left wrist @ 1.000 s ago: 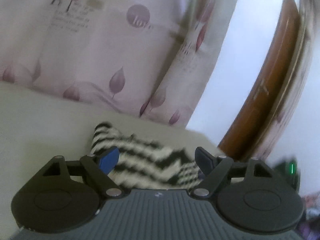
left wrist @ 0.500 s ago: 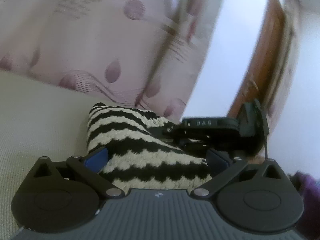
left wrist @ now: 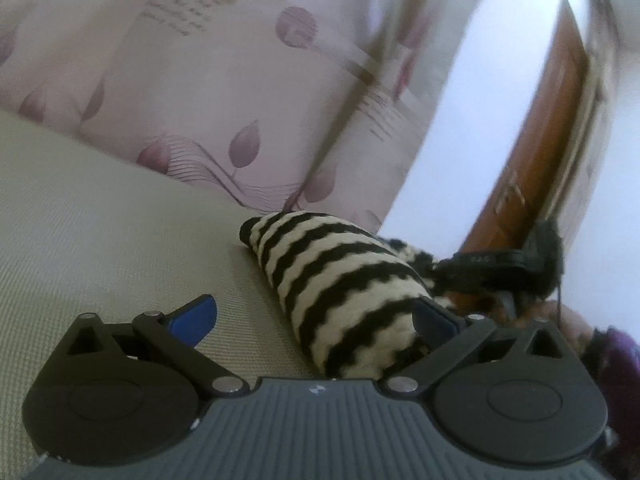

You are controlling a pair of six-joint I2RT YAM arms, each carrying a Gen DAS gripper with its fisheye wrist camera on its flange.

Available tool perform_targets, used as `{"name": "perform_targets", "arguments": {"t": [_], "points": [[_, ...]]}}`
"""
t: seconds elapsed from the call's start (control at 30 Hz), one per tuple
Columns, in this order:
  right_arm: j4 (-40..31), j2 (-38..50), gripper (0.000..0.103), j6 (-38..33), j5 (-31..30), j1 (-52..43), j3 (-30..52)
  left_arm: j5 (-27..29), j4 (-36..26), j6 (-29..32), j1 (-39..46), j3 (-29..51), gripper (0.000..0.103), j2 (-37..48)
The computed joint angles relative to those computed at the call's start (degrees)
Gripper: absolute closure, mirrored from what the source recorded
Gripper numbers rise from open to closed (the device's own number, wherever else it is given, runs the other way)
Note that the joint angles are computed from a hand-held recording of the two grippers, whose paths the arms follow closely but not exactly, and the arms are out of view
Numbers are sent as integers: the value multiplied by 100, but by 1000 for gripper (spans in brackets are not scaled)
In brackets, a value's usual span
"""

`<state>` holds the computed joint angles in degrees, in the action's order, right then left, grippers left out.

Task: Fold small clothes
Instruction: 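Press the folded bundle with the right gripper, then open and withdraw both grippers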

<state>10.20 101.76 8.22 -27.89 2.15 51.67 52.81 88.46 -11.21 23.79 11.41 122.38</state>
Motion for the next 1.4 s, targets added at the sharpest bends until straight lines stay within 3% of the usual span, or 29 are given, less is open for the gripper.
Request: {"name": "perform_targets", "arguments": {"t": [0.1,0.23,0.37,0.47,0.53,0.63,0.7,0.77,0.87,0.9,1.0,1.03,1.23,1.3,1.4], "points": [[-177,215,87,-593,527,53,3,-168,-288,316,-191,-41,0,-240],[208,223,87,-567,466,17,-211,-457,-532,221,-557,-43,4,-747],[286,170,85,-576,306,-54,-274,-942,-567,279,-1169,54,26,-1371],[604,109,83,-141,-43,-279,-509,-1467,-908,668,-1808,271,44,-1679],[921,-90,82,150,-150,-432,-837,-1695,-951,909,-2113,439,49,-1555],[1519,-823,82,237,-80,-511,-1685,-1855,-698,1102,-2362,616,49,-1079],[1738,-1392,82,190,-232,-549,-2217,-1808,-885,1042,-2426,788,49,-869],[1628,-1725,82,134,-547,-628,-2458,-1845,-1171,1086,-2523,887,49,-734],[1524,-2027,82,-95,-668,-563,-2814,-1739,-1024,1051,-2505,848,49,-442],[1449,-2046,82,-312,-577,-475,-2890,-1689,-1009,1001,-2493,860,48,-352],[1311,-1989,84,-964,705,44,-3121,-1619,-935,1028,-2480,862,48,-177],[1575,-1961,85,-834,486,-119,-3281,-1621,-963,1076,-2492,846,48,-208],[400,-2495,85,-767,448,-166,-2756,-1816,-766,1222,-2646,769,31,-144],[586,-2760,84,-646,296,-187,-2704,-1841,-699,1375,-2708,711,21,-138],[509,-2377,84,-518,-194,-11,-1912,-1910,-699,1472,-2784,672,18,-171]]}}
